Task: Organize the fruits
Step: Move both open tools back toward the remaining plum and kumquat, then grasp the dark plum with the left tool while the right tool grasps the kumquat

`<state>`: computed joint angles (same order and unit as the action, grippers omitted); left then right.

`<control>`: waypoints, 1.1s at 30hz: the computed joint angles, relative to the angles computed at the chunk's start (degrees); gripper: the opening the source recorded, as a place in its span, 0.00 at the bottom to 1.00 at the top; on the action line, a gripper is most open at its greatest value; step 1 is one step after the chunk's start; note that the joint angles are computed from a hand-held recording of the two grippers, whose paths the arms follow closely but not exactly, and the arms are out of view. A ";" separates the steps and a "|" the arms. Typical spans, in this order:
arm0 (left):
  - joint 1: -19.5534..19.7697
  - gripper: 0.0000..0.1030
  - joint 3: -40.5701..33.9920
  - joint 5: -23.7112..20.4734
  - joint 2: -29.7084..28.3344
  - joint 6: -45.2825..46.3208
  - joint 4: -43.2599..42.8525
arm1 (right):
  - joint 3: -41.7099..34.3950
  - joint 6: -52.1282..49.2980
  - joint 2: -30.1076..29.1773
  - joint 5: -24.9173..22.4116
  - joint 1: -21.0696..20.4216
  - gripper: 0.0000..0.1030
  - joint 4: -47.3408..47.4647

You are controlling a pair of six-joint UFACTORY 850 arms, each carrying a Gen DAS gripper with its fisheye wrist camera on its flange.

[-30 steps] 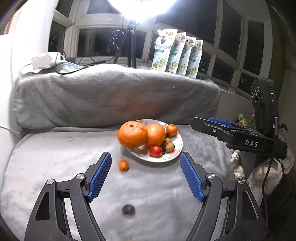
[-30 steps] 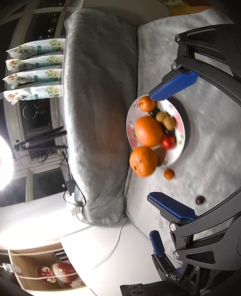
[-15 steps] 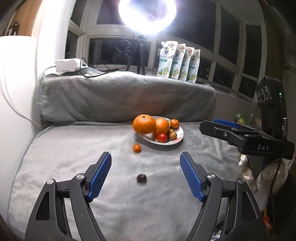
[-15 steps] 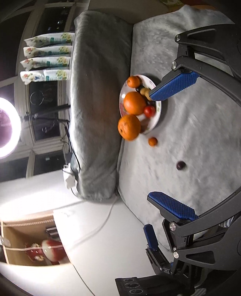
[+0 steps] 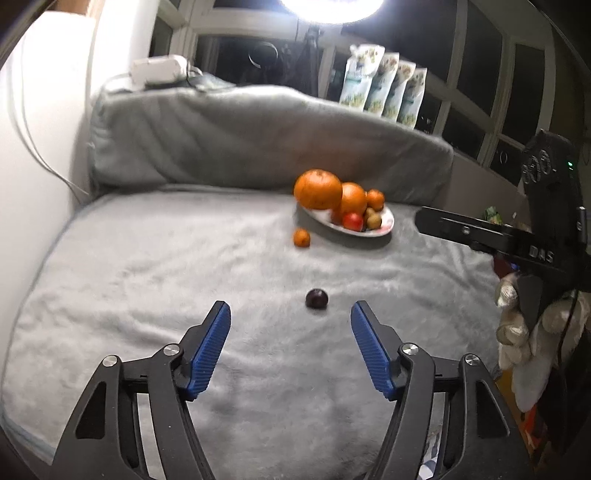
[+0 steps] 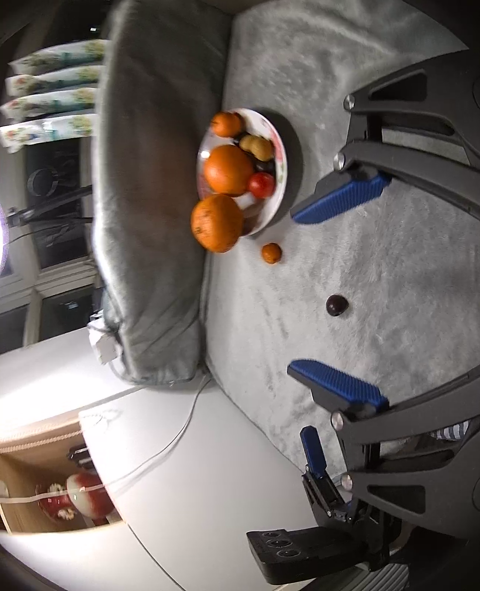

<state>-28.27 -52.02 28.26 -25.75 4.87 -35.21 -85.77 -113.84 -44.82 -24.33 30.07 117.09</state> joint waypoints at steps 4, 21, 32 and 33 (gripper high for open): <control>1.86 0.56 -3.12 -3.98 -2.75 -5.07 6.57 | -7.52 15.16 -5.87 0.09 -0.89 0.63 -13.51; 5.83 0.39 -13.90 -12.03 -11.80 -30.61 36.69 | -34.38 57.26 -22.68 1.81 1.21 0.41 -55.66; 7.05 0.36 -15.97 -12.72 -13.75 -43.05 50.51 | -47.62 84.76 -30.00 2.23 3.72 0.36 -85.48; 7.10 0.35 -16.10 -12.78 -13.86 -43.48 50.89 | -48.81 87.20 -30.70 2.15 3.95 0.35 -88.21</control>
